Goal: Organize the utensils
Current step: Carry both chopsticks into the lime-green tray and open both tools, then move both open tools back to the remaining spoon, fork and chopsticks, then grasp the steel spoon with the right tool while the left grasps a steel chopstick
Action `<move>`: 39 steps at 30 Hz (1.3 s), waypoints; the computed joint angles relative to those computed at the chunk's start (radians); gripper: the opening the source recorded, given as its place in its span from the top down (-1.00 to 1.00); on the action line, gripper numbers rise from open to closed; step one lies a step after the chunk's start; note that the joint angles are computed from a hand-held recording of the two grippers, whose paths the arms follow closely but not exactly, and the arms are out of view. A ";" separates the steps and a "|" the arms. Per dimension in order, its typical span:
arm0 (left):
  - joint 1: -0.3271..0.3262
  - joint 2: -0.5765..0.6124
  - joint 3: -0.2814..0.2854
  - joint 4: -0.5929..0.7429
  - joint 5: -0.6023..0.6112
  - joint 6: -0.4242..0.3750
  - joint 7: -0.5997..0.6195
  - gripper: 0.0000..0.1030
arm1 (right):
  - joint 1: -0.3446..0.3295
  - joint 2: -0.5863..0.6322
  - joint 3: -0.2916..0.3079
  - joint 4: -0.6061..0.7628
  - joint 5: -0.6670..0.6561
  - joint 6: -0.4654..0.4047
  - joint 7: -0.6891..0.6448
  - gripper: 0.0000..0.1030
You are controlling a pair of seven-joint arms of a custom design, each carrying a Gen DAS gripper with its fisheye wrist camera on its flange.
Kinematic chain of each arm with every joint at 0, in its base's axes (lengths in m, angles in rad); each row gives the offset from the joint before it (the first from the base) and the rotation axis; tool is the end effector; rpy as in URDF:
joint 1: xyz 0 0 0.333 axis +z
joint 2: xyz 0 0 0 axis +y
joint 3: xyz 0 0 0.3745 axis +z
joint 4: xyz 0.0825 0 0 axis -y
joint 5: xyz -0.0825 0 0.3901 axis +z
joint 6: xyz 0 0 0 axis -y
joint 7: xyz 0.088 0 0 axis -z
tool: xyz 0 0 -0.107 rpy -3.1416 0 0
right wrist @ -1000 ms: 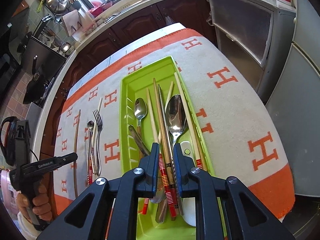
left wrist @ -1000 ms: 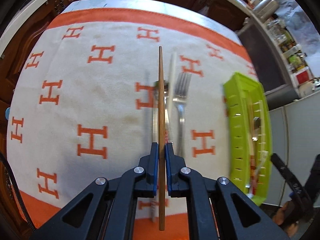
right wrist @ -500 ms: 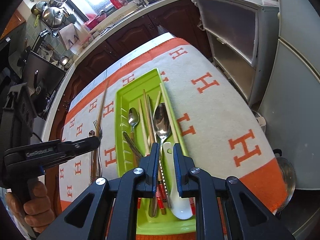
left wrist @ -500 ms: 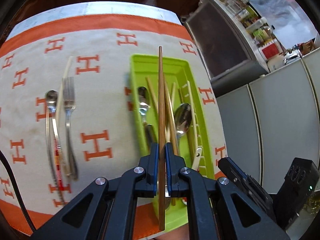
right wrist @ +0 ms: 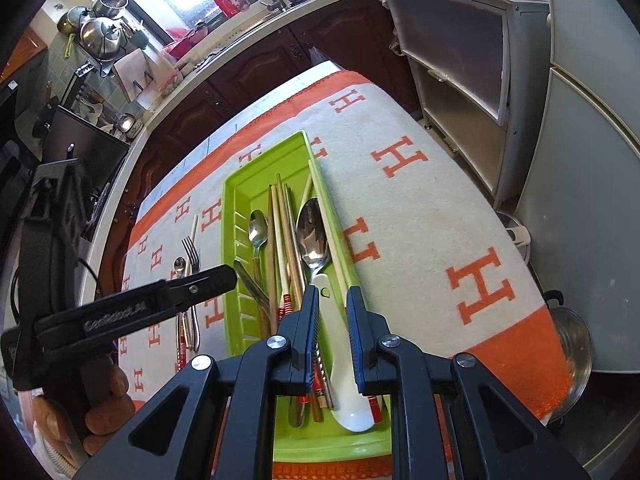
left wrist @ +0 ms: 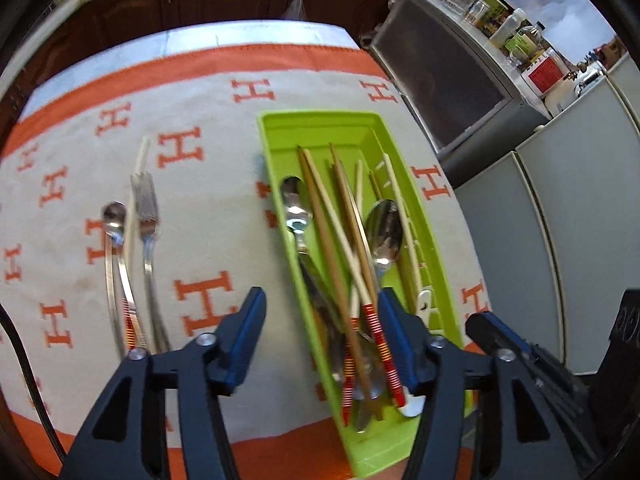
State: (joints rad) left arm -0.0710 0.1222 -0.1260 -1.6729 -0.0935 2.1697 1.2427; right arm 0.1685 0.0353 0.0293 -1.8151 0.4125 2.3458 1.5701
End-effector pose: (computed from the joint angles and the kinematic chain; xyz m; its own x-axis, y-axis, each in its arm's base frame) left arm 0.6348 -0.1253 0.6217 0.1334 -0.9668 0.2178 -0.9299 -0.1981 -0.3099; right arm 0.6088 0.1278 0.6249 0.0721 -0.9197 -0.3860 -0.9019 0.1051 -0.4190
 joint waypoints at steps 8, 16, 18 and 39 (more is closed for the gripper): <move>0.037 -0.106 0.022 -0.096 0.070 -0.001 0.010 -0.16 | 0.019 0.009 0.018 0.015 0.015 -0.022 -0.036 0.72; 0.117 -0.222 0.044 -0.221 0.166 0.027 -0.034 -0.16 | 0.044 0.051 0.045 0.089 0.036 -0.084 -0.109 0.72; 0.141 -0.245 0.044 -0.249 0.210 0.032 -0.059 -0.16 | 0.054 0.067 0.056 0.116 0.036 -0.101 -0.129 0.72; 0.234 -0.311 0.069 -0.431 0.161 0.107 -0.012 -0.16 | 0.211 0.403 0.160 0.510 -0.137 -0.248 -0.152 0.72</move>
State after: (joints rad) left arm 0.1635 -0.1887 -0.0566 -2.1035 0.0670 2.2770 1.2310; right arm 0.3799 0.4379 0.1891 -1.3054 0.2759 2.0982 1.4178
